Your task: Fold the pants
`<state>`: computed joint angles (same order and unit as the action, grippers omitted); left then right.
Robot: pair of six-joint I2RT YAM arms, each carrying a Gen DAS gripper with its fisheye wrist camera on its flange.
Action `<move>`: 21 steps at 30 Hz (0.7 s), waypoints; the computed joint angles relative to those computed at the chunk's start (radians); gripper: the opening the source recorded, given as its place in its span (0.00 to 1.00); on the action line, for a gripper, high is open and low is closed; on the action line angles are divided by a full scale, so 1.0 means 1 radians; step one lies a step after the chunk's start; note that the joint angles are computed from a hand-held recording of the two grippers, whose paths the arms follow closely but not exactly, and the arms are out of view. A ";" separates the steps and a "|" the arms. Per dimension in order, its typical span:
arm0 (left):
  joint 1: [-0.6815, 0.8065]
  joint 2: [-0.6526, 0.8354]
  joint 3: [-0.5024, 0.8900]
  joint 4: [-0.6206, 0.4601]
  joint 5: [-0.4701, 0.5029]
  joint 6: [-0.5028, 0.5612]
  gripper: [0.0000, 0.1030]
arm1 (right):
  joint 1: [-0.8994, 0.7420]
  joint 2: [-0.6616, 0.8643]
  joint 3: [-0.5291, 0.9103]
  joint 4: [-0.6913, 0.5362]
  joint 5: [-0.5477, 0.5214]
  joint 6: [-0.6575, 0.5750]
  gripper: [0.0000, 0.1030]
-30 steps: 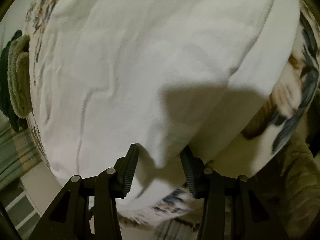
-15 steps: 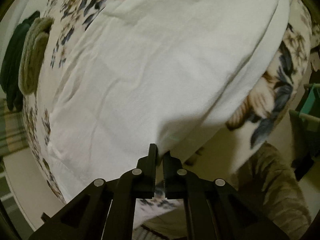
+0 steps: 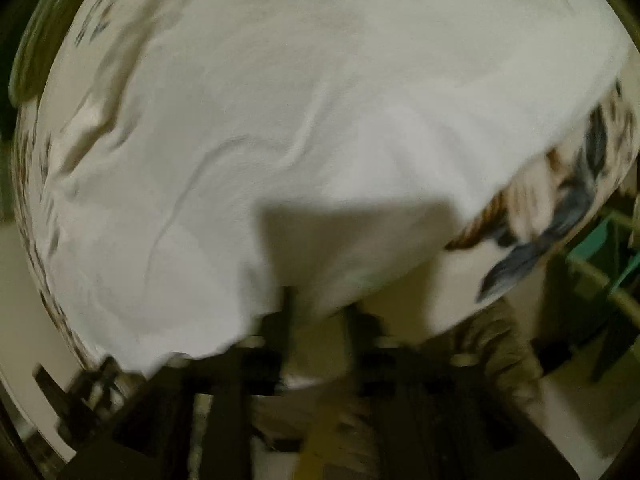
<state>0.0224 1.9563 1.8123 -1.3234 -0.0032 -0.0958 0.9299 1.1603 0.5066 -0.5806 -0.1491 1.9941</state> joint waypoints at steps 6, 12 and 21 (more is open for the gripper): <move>-0.143 -0.045 0.116 -0.021 -0.065 0.001 0.88 | -0.319 0.228 0.508 -0.383 -0.064 -0.712 0.64; -0.282 0.245 0.467 -0.051 -0.099 0.013 0.88 | -0.572 0.748 1.012 -0.430 -0.213 -1.393 0.64; -0.237 0.500 0.704 -0.142 -0.126 -0.002 0.90 | -0.609 1.047 1.337 -0.615 -0.254 -1.699 0.09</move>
<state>-0.2151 2.4559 2.5167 -1.4655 -0.1293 -0.0975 0.3209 2.2076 1.8440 -1.1956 -0.4029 0.2950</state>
